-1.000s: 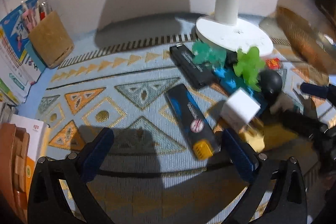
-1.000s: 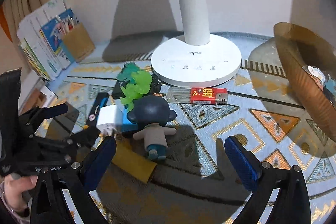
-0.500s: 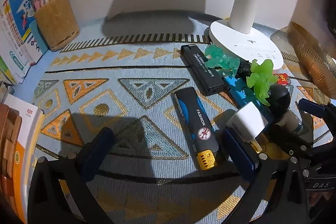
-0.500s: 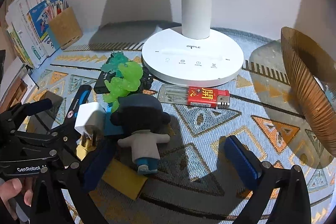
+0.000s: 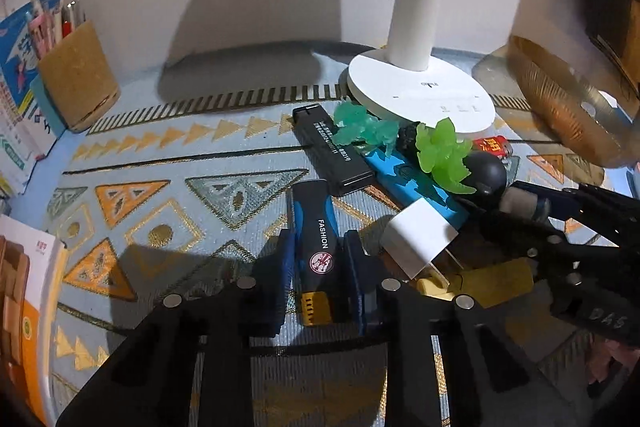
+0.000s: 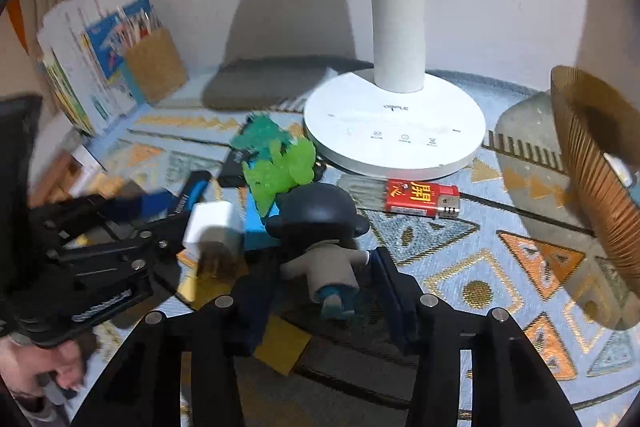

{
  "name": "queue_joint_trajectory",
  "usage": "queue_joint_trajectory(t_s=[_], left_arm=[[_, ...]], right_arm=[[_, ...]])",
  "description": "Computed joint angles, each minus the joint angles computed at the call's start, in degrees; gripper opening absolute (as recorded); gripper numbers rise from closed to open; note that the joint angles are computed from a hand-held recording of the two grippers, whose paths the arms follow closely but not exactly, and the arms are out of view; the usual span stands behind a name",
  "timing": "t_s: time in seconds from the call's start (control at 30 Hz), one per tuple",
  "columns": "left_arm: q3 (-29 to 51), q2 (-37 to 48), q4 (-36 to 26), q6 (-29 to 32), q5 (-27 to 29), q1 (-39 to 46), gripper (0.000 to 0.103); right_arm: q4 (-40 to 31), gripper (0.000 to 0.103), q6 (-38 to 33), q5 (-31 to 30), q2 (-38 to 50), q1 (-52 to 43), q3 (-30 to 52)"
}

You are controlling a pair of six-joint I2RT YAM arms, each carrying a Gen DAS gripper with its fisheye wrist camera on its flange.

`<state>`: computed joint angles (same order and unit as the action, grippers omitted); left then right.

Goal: Organize rigid objects
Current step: 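Grasp the blue FASHION USB stick with the left tool while the right tool grasps the black-hat figure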

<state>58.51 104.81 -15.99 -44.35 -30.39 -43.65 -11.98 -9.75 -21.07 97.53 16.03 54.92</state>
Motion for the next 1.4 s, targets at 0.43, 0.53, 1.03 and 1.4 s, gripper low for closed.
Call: queue_joint_trajectory(t_s=[0.43,0.53,1.03,1.4], left_arm=[[-3.35,-3.18,2.09,-1.74,-3.83,-1.00,0.021],[-2.93,-2.95,1.97,-0.96,-3.79,-1.04,0.021],[-5.00,-4.89,4.10,-1.31,-5.69,-1.70,0.021],[-4.43,-4.60,3.55,-1.41,-6.51,-2.04,0.022]], right_arm=[[-2.81,0.047,0.36,-9.16,1.89,-3.44,2.23],[-4.36,0.053,0.08,-9.71,3.30,-3.27,3.51],[-2.82,0.024,1.78,-19.36,5.16,-6.64,3.70],[-3.99,0.036,-3.58,-2.03,2.30,2.53,2.91]])
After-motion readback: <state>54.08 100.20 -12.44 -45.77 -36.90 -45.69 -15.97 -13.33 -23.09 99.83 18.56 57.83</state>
